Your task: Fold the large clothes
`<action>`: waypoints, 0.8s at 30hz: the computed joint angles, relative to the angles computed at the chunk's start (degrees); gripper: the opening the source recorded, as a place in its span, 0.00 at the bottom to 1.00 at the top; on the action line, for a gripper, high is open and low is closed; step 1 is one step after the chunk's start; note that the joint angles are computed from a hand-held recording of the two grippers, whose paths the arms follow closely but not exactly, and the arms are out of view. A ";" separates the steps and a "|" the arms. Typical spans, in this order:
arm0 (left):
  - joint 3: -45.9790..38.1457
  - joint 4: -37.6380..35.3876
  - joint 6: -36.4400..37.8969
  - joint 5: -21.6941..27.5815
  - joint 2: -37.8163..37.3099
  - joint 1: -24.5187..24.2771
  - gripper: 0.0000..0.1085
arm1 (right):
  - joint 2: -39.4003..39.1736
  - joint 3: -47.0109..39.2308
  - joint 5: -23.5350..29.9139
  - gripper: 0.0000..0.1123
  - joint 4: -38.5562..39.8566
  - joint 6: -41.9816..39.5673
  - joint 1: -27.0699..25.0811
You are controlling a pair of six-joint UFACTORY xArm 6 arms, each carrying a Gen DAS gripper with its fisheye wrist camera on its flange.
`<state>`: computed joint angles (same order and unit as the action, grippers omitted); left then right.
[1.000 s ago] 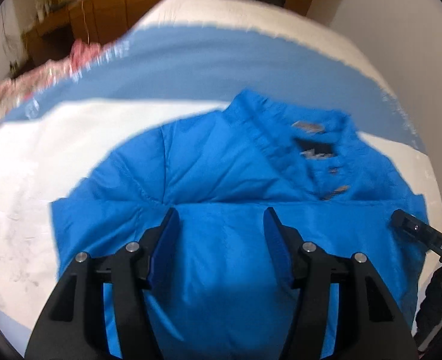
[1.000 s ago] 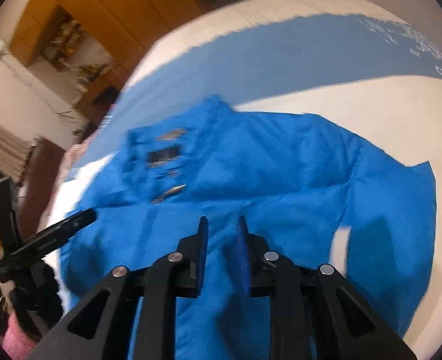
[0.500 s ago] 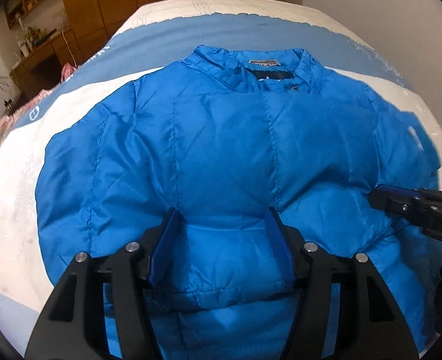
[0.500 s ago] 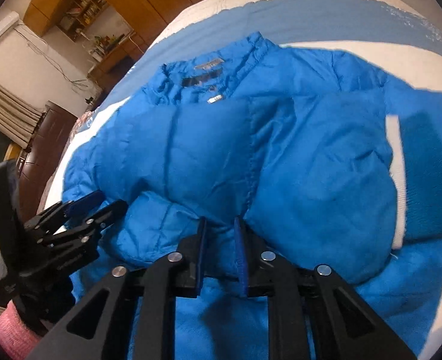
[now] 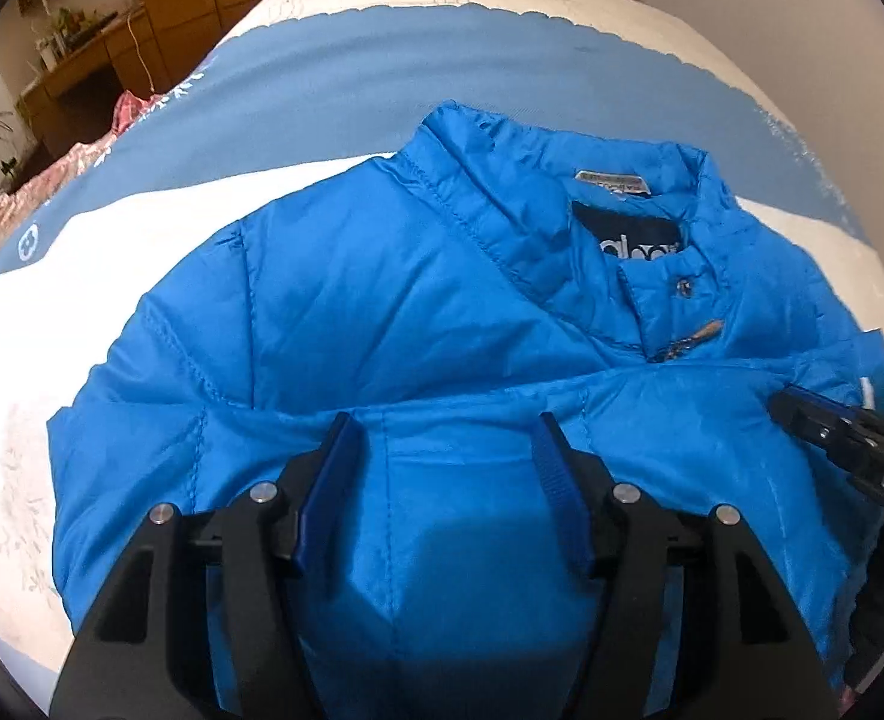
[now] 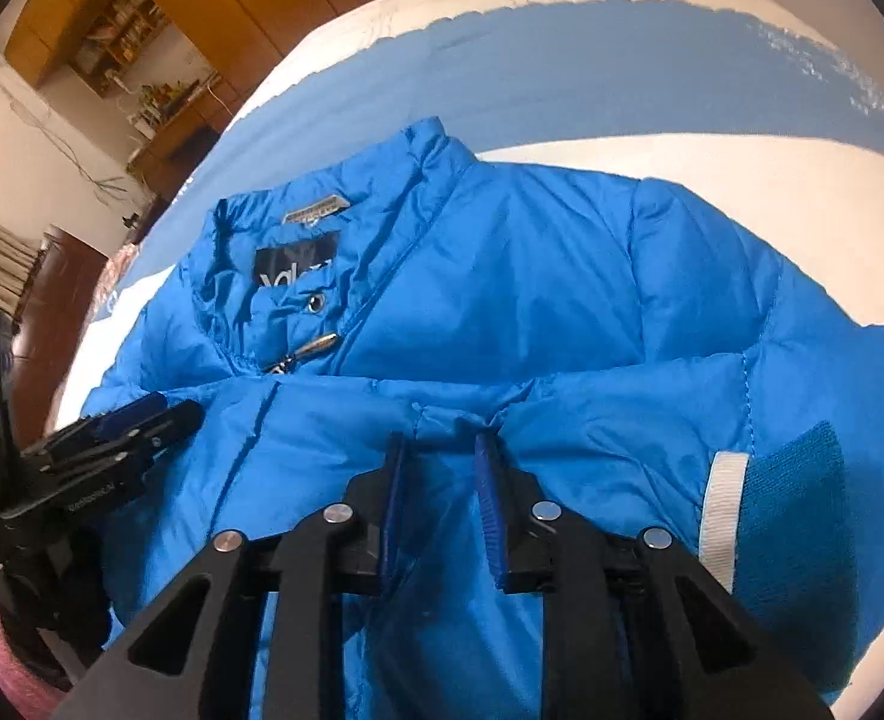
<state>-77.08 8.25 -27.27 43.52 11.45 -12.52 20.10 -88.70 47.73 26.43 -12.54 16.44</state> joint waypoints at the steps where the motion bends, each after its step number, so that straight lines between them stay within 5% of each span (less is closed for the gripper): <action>1: -0.64 -0.10 -0.54 0.86 0.16 -0.06 0.56 | 0.04 -0.33 0.29 0.20 -1.06 0.18 0.19; 5: 2.05 -2.63 -0.57 1.39 -4.41 0.20 0.54 | -4.05 2.16 3.07 0.22 6.21 -2.28 -2.11; 11: 22.67 -2.94 0.07 0.46 -28.58 0.72 0.64 | -25.03 21.31 4.49 0.35 15.50 -16.23 -8.20; 19: 44.68 -4.45 -4.20 19.91 -60.94 -1.35 0.66 | -51.18 43.61 15.65 0.42 11.20 -21.27 -18.96; 24: 52.49 -7.77 -9.29 28.63 -76.61 -3.29 0.68 | -60.18 50.46 24.93 0.50 7.18 -21.91 -26.47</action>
<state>-24.59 0.48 -36.56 72.15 -65.16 -15.80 -40.08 -38.24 72.66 33.61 -34.46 -10.02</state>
